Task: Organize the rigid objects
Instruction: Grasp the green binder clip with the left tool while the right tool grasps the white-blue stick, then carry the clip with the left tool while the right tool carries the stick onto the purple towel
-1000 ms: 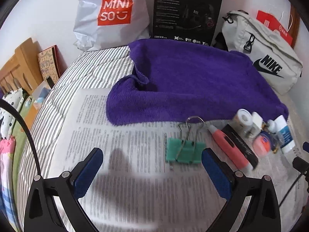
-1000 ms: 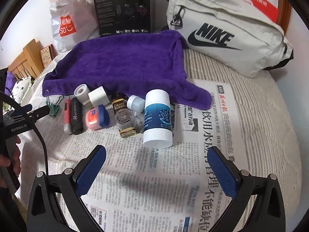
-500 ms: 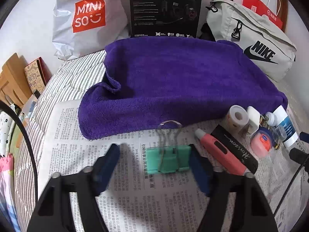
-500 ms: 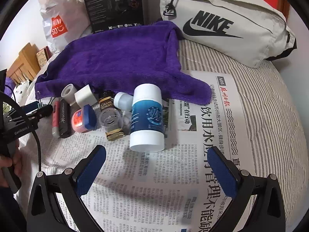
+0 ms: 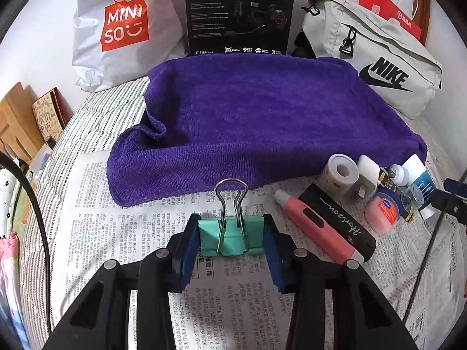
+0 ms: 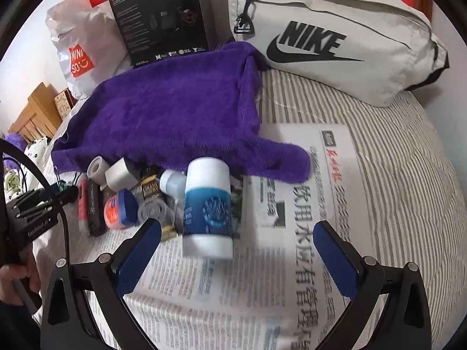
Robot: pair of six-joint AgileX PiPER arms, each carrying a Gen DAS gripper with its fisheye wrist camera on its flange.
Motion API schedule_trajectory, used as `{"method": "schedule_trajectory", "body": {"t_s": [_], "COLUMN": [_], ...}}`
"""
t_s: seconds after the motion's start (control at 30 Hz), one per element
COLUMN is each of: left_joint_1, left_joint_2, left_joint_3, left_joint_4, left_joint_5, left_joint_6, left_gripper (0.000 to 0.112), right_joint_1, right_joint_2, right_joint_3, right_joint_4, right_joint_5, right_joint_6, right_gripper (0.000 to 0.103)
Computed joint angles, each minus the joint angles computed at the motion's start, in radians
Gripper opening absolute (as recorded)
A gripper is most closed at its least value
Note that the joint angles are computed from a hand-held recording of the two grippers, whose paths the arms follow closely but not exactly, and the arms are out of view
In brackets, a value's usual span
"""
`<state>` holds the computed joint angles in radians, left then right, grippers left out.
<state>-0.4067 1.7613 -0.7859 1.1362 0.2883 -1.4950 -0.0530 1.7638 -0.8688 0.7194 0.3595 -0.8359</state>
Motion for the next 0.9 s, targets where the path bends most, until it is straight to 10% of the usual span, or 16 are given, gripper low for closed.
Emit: {"method": "schedule_trajectory", "body": {"t_s": [0.53, 0.63, 0.9], "left_joint_1": [0.003, 0.005, 0.003], "left_joint_2": [-0.002, -0.004, -0.004], "left_joint_3": [0.004, 0.008, 0.011], "left_joint_4": [0.014, 0.031, 0.082], "left_joint_5": [-0.007, -0.013, -0.016], "left_joint_6": [-0.01, -0.022, -0.075], "left_gripper": [0.04, 0.04, 0.04], "right_joint_1": [0.068, 0.06, 0.063], "right_joint_2": [0.105, 0.101, 0.119], "right_joint_3": [-0.092, -0.105, -0.131], "right_joint_4": [-0.111, -0.095, -0.089], "right_joint_5": [-0.007, 0.041, 0.06], "right_joint_6": [0.044, 0.015, 0.008], "right_gripper": [0.061, 0.037, 0.037]}}
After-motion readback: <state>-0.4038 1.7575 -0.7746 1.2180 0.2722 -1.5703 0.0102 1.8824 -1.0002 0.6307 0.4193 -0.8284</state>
